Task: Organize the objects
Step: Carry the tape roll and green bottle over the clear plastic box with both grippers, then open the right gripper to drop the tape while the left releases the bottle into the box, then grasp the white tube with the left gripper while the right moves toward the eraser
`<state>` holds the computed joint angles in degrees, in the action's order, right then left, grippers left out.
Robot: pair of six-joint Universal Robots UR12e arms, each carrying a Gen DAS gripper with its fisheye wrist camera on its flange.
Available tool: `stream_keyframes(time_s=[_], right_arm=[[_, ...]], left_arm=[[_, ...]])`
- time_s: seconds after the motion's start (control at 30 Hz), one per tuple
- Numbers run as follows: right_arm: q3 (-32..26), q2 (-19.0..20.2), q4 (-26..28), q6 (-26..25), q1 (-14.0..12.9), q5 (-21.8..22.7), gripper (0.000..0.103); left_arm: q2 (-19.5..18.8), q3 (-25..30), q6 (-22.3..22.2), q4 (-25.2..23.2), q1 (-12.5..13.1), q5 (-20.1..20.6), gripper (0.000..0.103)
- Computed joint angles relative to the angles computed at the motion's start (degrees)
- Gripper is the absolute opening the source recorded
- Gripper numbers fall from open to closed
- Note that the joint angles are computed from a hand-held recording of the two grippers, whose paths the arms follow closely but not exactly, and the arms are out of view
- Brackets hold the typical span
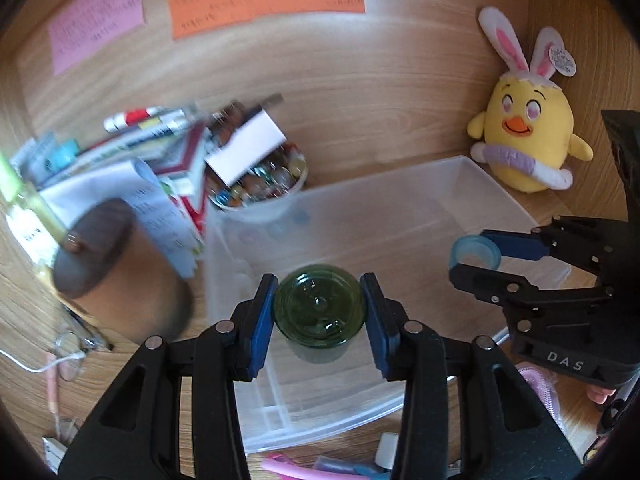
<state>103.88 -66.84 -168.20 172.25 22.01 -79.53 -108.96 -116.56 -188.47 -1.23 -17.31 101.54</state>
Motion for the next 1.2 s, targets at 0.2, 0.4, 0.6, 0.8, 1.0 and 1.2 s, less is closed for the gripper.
stream_keyframes(time_s=[0.2,0.4,0.6,0.8,1.0,1.2], right_arm=[[-0.23,0.07,1.16,-0.08,0.01,-0.08,0.037],[0.76,-0.88,-0.34,-0.73,0.17,-1.17,0.043],[3.11,-3.0,-4.44,-0.73,0.13,-2.13,0.056],[6.54,-5.54,-9.59,-0.63,-0.1,-2.63,0.069],[9.59,-7.36,-11.33,-0.11,-0.14,-2.86,0.073],[12.68,-8.49,-12.92,0.97,0.08,-5.5,0.079]], left_arm=[[0.54,-0.24,-0.63,-1.18,0.5,-3.3,0.053],[1.49,-1.25,1.32,1.49,-0.38,-2.01,0.069],[3.67,-3.32,2.71,5.17,-0.96,-0.04,0.085],[6.62,-7.08,2.08,8.94,-0.85,2.44,0.095],[8.58,-10.53,-0.69,8.24,-0.16,3.19,0.099],[9.43,-13.81,-3.71,5.01,1.01,3.51,0.099]])
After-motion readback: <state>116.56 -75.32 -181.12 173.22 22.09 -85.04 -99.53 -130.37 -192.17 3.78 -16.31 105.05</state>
